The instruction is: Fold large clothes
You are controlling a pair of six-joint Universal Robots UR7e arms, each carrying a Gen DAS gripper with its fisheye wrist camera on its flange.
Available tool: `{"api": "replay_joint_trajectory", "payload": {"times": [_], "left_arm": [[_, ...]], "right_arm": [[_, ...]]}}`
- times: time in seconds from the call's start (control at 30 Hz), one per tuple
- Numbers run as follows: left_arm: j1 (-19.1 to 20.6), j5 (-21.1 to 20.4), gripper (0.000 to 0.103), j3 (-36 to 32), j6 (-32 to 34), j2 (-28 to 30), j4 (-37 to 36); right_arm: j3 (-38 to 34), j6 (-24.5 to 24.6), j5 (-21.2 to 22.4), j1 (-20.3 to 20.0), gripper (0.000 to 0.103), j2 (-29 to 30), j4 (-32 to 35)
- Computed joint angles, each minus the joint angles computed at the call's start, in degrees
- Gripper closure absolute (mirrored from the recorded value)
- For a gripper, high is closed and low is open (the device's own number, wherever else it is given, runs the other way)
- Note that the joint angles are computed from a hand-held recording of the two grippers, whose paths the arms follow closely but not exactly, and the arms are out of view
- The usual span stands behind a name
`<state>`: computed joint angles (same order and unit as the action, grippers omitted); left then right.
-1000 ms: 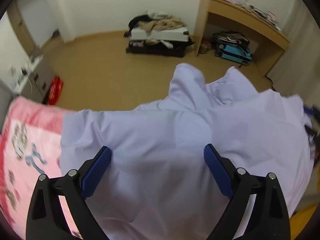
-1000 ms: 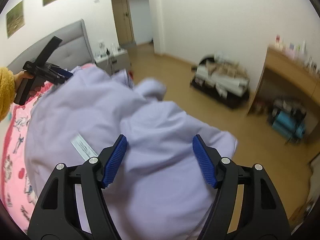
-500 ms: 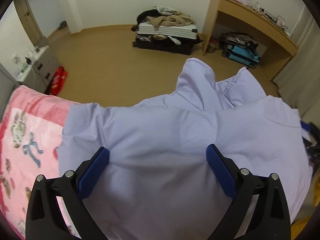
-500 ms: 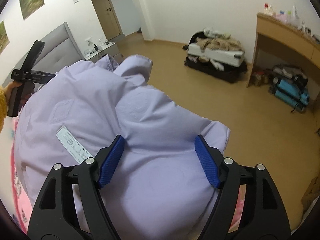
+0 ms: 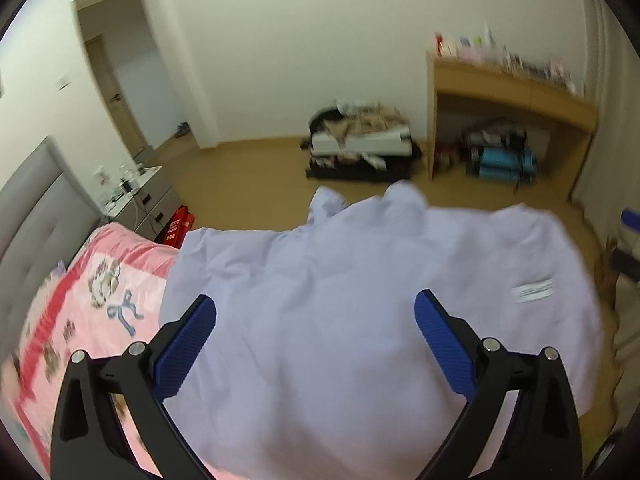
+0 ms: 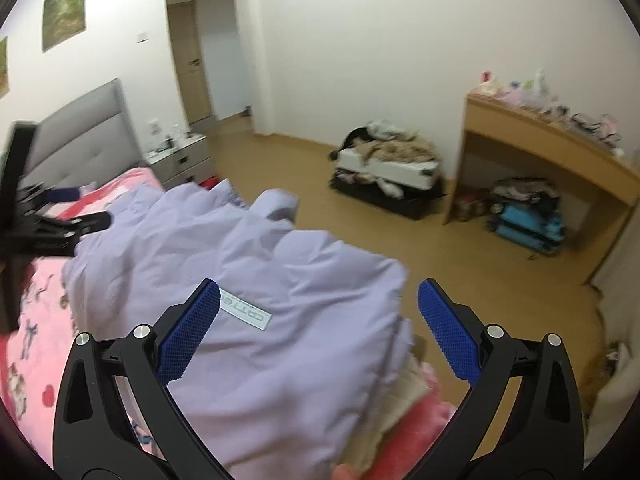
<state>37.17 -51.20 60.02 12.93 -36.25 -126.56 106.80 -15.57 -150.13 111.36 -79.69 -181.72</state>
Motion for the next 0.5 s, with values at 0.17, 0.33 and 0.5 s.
{"api": "replay_joint_trajectory", "payload": {"times": [0.17, 0.33, 0.5], "left_arm": [[-5.2, 3.4, 0.005, 11.5, -4.9, -6.4, -10.7], [-7.6, -2.4, 0.005, 13.6, -13.4, -11.0, -2.6], [-9.5, -3.2, 0.005, 19.0, -17.4, -15.6, -3.7]], "right_arm": [[-2.1, -2.6, -12.6, 4.9, 0.008, 3.3, -5.3], [-1.0, -1.1, -15.7, 8.5, 0.008, 2.1, -7.7], [1.9, 4.2, -16.6, 11.4, 0.008, -0.8, -4.0]]}}
